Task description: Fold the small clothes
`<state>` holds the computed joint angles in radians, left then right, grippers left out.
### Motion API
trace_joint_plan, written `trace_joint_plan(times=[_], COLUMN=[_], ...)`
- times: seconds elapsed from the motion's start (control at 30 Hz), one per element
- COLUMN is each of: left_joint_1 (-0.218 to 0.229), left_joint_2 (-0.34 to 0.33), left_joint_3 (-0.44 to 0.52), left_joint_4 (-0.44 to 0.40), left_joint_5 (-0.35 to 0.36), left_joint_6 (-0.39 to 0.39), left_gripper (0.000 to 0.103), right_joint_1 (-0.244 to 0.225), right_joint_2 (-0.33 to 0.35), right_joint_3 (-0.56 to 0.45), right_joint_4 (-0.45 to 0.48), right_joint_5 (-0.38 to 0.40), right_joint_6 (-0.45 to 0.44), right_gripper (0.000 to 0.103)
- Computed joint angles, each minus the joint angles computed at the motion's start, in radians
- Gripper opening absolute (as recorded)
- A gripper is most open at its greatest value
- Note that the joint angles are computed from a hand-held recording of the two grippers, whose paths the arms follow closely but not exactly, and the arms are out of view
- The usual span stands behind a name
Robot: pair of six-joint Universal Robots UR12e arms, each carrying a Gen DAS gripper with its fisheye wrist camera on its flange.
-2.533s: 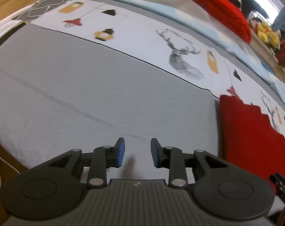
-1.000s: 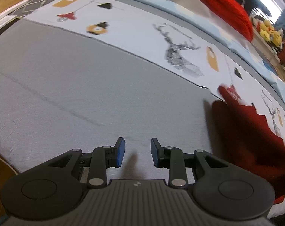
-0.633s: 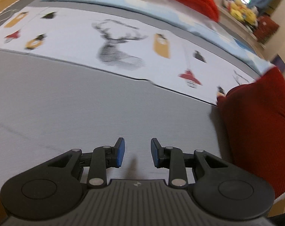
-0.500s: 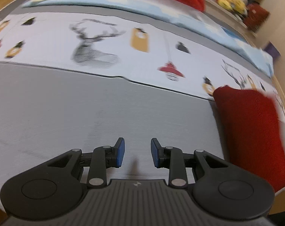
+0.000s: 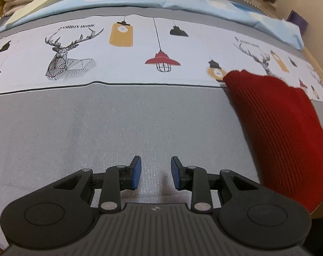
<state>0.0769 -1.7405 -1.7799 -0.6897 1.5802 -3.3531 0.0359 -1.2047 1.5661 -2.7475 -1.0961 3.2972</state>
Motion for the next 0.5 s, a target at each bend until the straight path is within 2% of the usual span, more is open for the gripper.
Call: trace_joint_plan(times=[0.1, 0.23, 0.3, 0.5], left_joint_1=[-0.005, -0.01, -0.014, -0.017], left_joint_2=[0.003, 0.003, 0.0, -0.008], left_joint_3=[-0.004, -0.005, -0.003, 0.005], left_joint_4=[-0.013, -0.031, -0.035, -0.037], left_joint_5=[0.025, 0.051, 0.066, 0.078], left_joint_6=[0.011, 0.024, 0.034, 0.039], left_gripper=[0.034, 0.034, 0.034, 0.034], right_joint_1=[0.01, 0.028, 0.035, 0.058], right_joint_2=[0.06, 0.14, 0.165, 0.194], right_joint_3=[-0.088, -0.173, -0.214, -0.255], right_joint_4=[0.115, 0.208, 0.295, 0.288], right_joint_5=[0.034, 0.05, 0.054, 0.021], right_joint_6=[-0.035, 0.027, 0.046, 0.047], right_gripper=[0.064, 0.064, 0.064, 0.06])
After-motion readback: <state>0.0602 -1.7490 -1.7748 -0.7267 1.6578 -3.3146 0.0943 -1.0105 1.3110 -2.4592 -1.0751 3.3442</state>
